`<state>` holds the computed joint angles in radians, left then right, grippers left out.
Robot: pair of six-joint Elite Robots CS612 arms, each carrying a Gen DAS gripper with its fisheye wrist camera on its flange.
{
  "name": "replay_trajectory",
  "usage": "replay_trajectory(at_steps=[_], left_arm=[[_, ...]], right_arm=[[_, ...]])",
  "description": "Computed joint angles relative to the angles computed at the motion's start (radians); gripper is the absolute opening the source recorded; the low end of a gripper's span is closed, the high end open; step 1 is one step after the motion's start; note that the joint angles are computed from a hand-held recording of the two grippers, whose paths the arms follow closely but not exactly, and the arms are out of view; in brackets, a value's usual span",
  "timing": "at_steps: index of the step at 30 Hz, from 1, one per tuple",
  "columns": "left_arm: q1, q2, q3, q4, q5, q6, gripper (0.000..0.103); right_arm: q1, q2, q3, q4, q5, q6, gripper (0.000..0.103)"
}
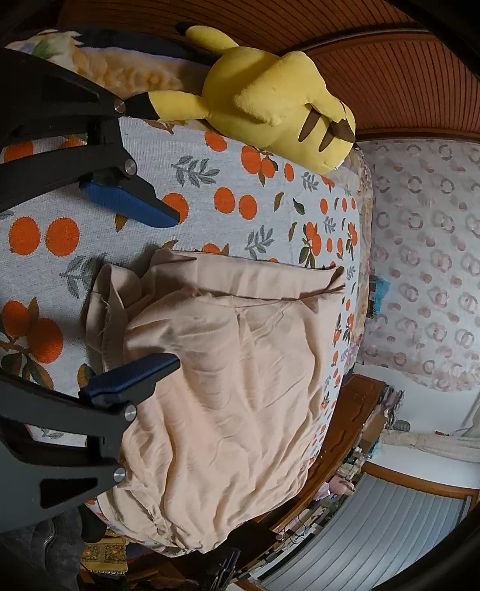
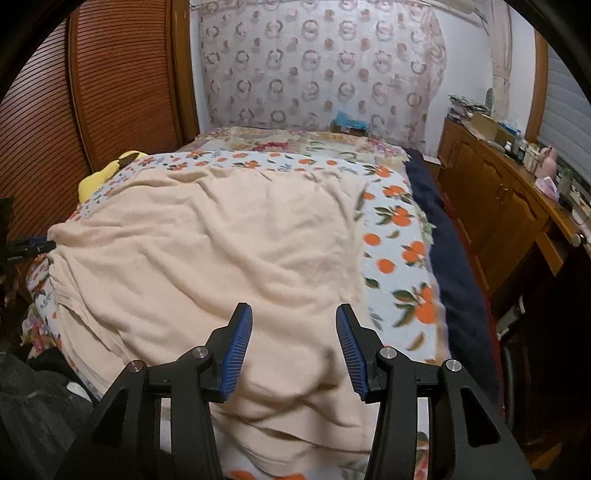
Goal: Fold small clothes
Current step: 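Open both tools and release the folded shirt, then grasp the folded shirt edge with the left tool and lift it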
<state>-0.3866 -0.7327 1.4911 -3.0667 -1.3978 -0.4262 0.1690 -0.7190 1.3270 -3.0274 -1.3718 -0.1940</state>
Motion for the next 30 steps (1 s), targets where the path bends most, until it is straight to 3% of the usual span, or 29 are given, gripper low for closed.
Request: replay_trajectory(at_steps=[8, 13, 20, 26, 30], left_arm=[[0.001, 0.007, -0.008, 0.022, -0.001, -0.009, 0.071], [0.000, 0.008, -0.007, 0.023, 0.001, -0.011, 0.071], [-0.003, 0.009, -0.003, 0.018, 0.011, -0.010, 0.073], [-0.004, 0.010, -0.001, 0.008, 0.016, -0.010, 0.074], [-0.004, 0.010, 0.001, 0.004, 0.019, -0.017, 0.074]], right_arm=[[0.024, 0.036, -0.052, -0.017, 0.042, -0.007, 0.058], [0.042, 0.080, -0.116, 0.074, 0.036, -0.055, 0.058], [0.052, 0.129, -0.176, 0.159, 0.029, -0.042, 0.058], [0.063, 0.146, -0.182, 0.105, 0.000, -0.038, 0.062], [0.071, 0.138, -0.150, 0.050, -0.018, -0.039, 0.071]])
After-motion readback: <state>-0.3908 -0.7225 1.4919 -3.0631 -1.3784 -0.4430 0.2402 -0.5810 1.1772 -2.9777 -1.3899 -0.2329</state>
